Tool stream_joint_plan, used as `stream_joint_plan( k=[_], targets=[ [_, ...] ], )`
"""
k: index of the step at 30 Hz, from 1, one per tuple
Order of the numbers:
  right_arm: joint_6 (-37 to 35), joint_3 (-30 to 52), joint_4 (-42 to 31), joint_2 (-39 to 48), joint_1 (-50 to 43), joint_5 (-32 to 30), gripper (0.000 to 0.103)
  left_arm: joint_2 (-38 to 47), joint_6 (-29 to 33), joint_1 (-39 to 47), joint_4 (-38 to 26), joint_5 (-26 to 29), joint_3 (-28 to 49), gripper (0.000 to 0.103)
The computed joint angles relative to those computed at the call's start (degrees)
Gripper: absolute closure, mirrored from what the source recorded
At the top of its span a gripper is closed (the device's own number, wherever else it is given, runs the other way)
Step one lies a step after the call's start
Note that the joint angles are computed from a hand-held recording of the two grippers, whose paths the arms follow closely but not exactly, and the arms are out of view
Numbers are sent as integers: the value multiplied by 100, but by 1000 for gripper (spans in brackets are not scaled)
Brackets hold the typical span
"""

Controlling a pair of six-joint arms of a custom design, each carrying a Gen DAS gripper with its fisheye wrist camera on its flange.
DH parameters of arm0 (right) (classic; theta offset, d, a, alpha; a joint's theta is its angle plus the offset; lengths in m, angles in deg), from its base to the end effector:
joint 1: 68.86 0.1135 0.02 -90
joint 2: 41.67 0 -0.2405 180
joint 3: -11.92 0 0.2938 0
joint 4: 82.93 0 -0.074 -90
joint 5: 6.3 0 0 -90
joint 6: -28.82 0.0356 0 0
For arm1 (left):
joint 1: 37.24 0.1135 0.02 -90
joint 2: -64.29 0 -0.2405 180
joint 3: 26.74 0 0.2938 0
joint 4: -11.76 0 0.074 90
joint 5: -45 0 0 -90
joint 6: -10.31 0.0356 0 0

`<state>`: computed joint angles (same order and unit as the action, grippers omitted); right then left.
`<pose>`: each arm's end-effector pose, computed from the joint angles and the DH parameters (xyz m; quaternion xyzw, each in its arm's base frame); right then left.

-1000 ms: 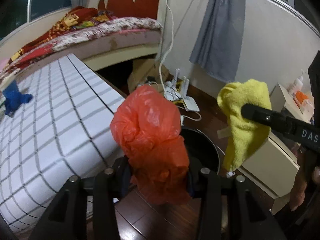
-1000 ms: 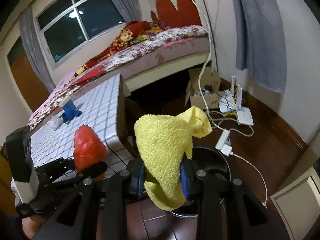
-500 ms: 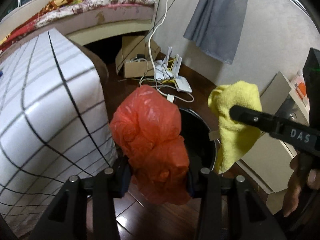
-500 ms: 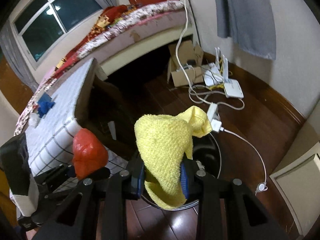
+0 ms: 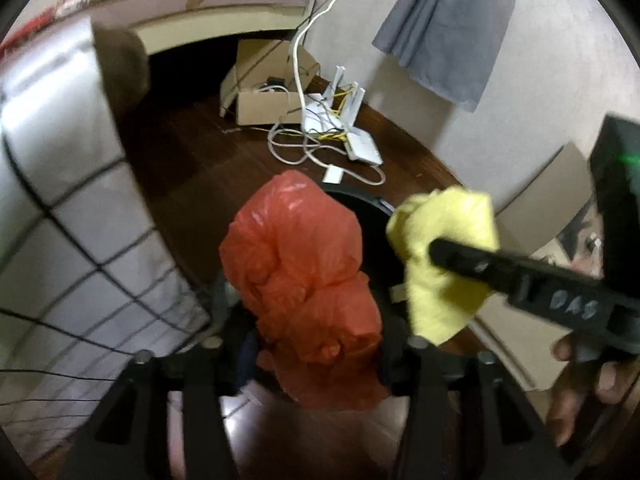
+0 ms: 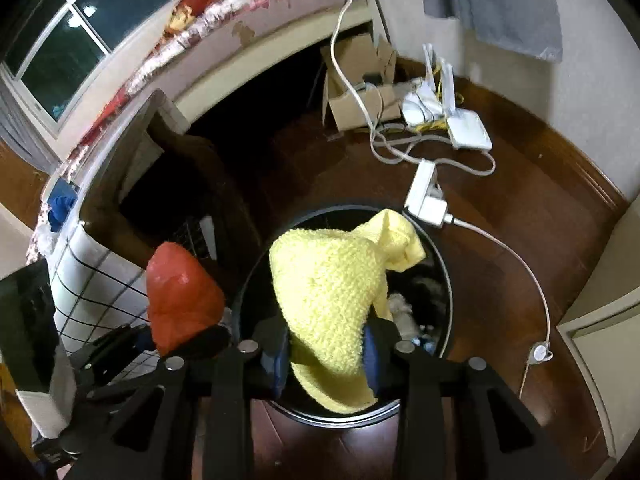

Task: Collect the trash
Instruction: 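Open both grippers to drop the bag and cloth into the bin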

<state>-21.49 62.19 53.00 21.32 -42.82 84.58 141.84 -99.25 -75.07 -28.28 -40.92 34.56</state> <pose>0.2315 0.1125 0.1714 0.1161 0.9512 0.1489 0.2440 0.2441 -0.1927 0.1750 0.1620 0.9427 -0.1690 0.2378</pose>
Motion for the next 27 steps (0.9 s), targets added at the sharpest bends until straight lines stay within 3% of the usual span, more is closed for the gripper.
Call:
stream_joint_plan(
  k=[1, 2, 3, 6, 9, 12, 27],
  targets=[
    [122, -7, -35, 50, -61, 43, 37, 86, -71, -21, -37, -106, 41, 23],
    [211, -54, -42, 24, -127, 96, 14, 114, -92, -19, -42, -168, 36, 22],
    [267, -143, -69, -103, -224, 111, 11, 137, -86, 8, -72, -181, 40, 20],
    [338, -221, -173, -313, -405, 129, 11, 109, -87, 41, -138, -367, -43, 7],
    [339, -184, -266, -286, -364, 313, 10, -10, -78, 69, -178, -477, -175, 6],
    [381, -109, -357, -153, -196, 540, 2, -118, -39, 48, -196, -564, -250, 6],
    [573, -88, -739, -393, 238, 811, 2, -492, 55, 14, -364, -773, -289, 3]
  ],
)
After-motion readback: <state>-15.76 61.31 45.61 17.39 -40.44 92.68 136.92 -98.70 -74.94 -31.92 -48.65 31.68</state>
